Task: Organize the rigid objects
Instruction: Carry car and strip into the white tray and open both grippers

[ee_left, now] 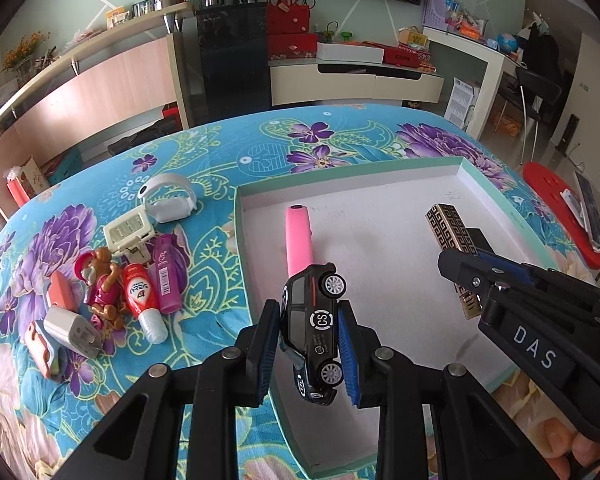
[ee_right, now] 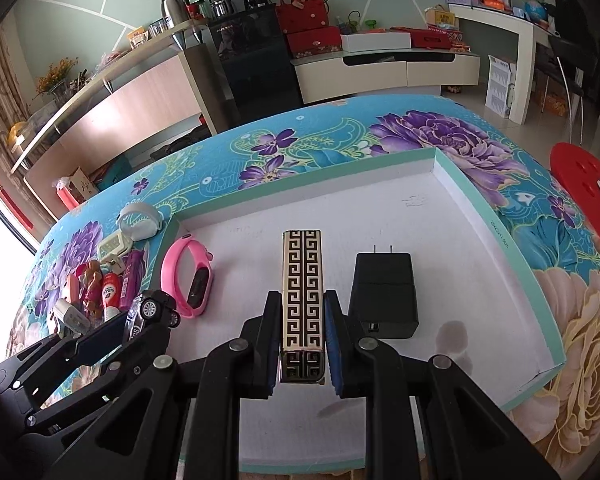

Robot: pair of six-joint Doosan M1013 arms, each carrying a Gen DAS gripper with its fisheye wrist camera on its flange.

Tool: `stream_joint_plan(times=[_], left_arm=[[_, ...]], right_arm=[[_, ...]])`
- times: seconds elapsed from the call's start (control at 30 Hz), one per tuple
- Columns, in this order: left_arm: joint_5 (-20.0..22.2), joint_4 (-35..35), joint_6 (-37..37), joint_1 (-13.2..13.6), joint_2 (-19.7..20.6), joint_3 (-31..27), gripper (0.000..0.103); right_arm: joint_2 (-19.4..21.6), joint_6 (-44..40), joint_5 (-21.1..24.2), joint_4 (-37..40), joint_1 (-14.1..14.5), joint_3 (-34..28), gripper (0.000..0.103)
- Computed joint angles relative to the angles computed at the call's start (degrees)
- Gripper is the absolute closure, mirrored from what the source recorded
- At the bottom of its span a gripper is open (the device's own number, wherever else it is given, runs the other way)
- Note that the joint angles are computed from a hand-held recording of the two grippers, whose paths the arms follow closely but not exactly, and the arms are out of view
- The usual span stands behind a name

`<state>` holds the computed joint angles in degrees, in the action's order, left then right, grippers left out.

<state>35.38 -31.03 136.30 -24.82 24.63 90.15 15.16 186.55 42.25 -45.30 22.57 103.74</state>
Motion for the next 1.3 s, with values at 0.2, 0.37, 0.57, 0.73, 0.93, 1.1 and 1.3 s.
stream_joint_plan(times=[0.2,0.37,0.57,0.73,0.93,1.1,1.3], left_arm=[[0.8,1.84,-1.09,-0.48,0.56,-0.13,0.072],[1.42,3.49,-2.48,-0.71,1.12,-0.49,0.072],[1.16,3.66,-2.35,-0.88,1.36,-0.45,0.072],[1.18,3.47,-2.43,-0.86,1.47,-0.58,0.072],[1.6,4.14,-3.36,-0.82,1.4,-0.77,0.069],[0.78,1.69,-1.4,-0.31,0.54,-0.24,0.047],[0.14,0.11,-0.69,0.49,-0.15,-0.26,0.046]], right_arm=[[0.38,-2.54,-1.3,2.64,-0.5,0.0,0.082],[0.85,-5.27,-1.88,6.29,-1.12,-0.15,0.082],[1.41,-7.58,-1.84,9.84,-1.72,-0.28,0.082],[1.77,-9.03,-1.43,11.23,-1.82,-0.59,0.082],[1.62,-8.93,-1.5,10.57,-1.62,-0.7,0.08],[0.95,-6.14,-1.75,6.53,-0.91,-0.54,0.08],[0.34,-2.29,-1.61,2.05,-0.26,-0.35,0.08]])
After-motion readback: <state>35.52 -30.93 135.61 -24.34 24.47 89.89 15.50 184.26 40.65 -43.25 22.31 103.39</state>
